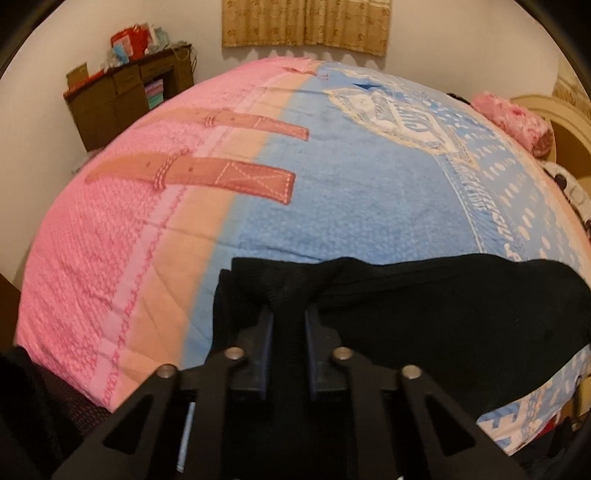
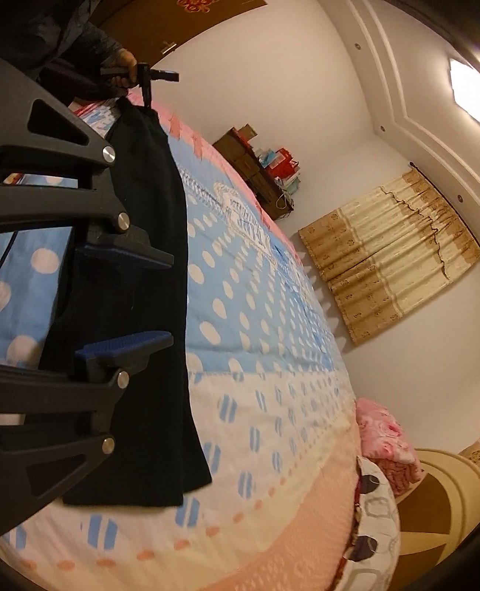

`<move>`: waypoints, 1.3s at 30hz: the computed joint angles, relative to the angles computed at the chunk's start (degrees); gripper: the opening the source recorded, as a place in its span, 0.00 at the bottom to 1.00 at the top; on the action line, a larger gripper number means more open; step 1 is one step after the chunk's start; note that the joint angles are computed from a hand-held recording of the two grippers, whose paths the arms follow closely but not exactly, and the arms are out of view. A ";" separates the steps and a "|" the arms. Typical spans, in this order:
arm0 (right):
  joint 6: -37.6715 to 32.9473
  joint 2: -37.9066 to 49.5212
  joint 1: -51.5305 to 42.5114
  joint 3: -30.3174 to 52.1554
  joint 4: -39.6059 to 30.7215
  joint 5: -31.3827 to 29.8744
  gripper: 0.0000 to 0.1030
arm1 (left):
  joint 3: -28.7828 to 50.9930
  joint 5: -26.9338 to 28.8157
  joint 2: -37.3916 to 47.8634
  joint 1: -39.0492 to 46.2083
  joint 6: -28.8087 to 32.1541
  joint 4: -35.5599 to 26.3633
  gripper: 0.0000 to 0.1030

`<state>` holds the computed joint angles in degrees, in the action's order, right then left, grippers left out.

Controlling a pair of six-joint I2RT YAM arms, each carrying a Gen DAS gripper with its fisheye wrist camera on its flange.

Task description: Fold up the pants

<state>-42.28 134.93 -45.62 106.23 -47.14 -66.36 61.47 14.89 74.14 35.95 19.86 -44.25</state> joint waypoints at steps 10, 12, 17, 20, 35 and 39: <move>4.50 1.61 2.53 -0.18 1.62 0.15 0.36 | 7.68 -1.95 9.44 -3.13 -3.63 3.71 0.12; 3.97 1.95 2.81 -0.13 0.68 0.34 0.36 | 7.02 -3.32 11.00 -3.95 -3.56 5.29 0.19; 0.35 0.46 4.31 -2.76 -0.94 3.71 0.38 | 3.44 -7.73 5.67 -5.88 -2.82 8.26 0.48; -0.10 -2.61 6.06 -7.14 1.70 5.41 0.52 | -0.26 -10.57 0.30 -6.80 -1.06 11.12 0.58; -5.84 -10.73 16.33 -22.46 6.86 11.26 0.54 | -11.79 -16.75 -10.55 -21.19 -3.41 11.63 0.68; -1.93 -10.04 8.71 -16.71 8.74 11.45 0.54 | -11.35 -16.59 -16.07 -32.04 -6.57 8.79 0.68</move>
<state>-44.21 124.88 -36.90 89.52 -38.40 -54.91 50.12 -1.71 58.07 3.91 13.29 -35.46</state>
